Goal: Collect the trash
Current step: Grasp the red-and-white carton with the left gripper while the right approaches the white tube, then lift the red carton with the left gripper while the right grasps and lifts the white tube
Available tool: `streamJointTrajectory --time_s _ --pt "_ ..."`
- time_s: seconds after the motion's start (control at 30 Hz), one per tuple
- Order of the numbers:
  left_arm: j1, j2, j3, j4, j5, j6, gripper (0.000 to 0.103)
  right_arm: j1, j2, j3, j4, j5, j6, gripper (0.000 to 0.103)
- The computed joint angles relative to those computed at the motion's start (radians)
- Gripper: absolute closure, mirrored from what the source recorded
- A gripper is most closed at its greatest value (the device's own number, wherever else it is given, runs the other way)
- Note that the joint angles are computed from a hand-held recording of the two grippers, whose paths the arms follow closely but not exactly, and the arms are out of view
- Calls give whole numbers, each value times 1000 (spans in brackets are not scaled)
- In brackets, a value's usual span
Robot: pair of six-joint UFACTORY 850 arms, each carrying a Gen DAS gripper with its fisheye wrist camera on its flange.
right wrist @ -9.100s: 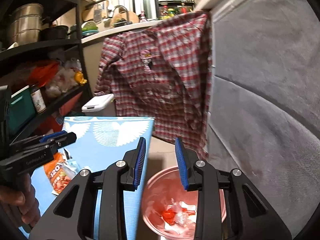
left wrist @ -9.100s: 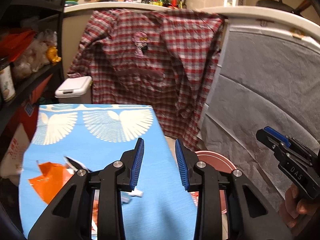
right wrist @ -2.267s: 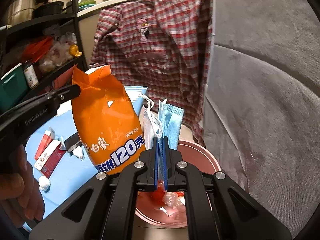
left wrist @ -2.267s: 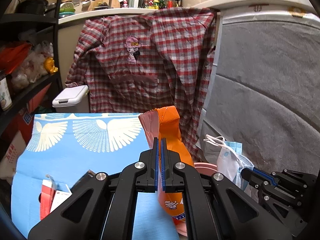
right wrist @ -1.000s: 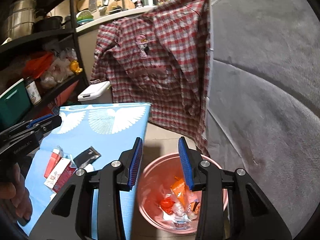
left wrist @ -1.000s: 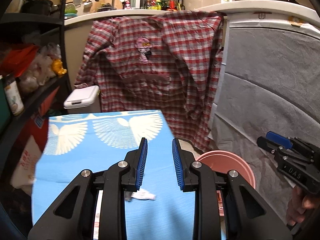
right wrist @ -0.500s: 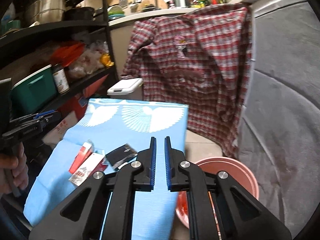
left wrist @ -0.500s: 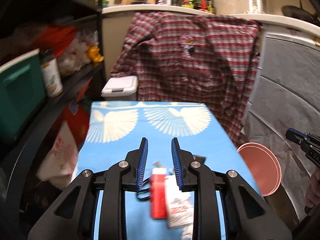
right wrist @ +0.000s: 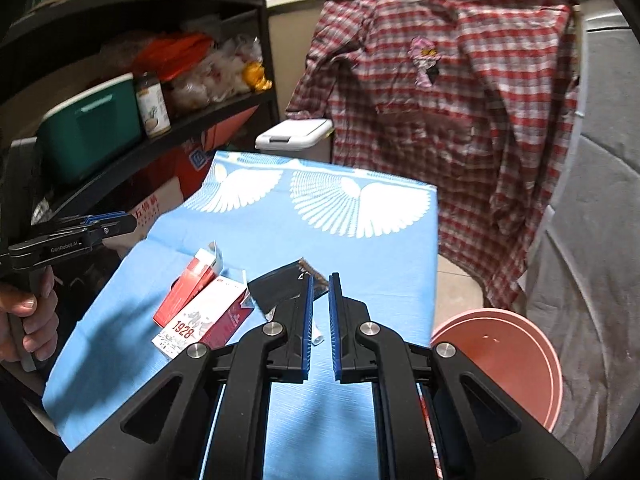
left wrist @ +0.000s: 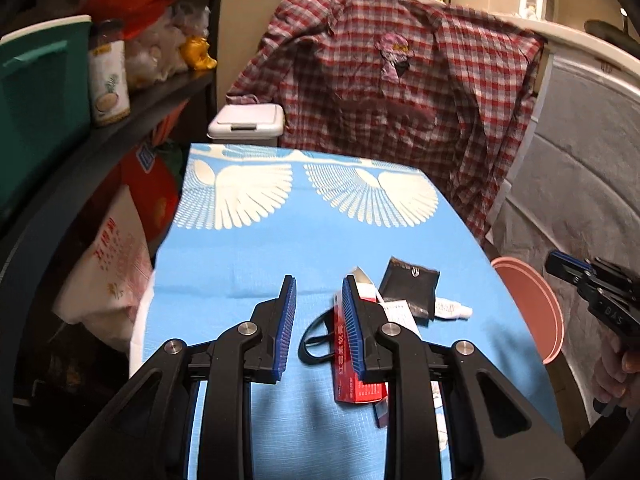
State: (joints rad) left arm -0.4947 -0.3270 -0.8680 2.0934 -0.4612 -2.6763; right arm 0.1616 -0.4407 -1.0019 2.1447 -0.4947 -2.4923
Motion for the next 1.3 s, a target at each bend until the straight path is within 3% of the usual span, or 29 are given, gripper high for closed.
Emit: streamJointTrajectory --time_s 0.27,0.33,0.4,0.6,1.0,1.13,1.3 --pt "13 -68 -46 50 52 -1 79 41 -101 -92 -100 63 71 89" --pt "25 -77 -53 127 84 -77 79 49 -127 -118 -155 76 113 84" --pt "25 -88 -64 143 94 -85 78 60 -155 -143 -198 100 136 72" --pt "29 -132 -105 149 144 -56 69 85 -224 -203 -304 169 190 65" --pt "37 -178 -145 171 197 -66 68 108 -284 -259 -380 216 252 64" --pt "34 -190 -158 97 208 21 68 111 -282 -257 -374 229 237 65" --pt "36 -195 -164 26 227 97 71 112 -271 -244 -373 235 217 73"
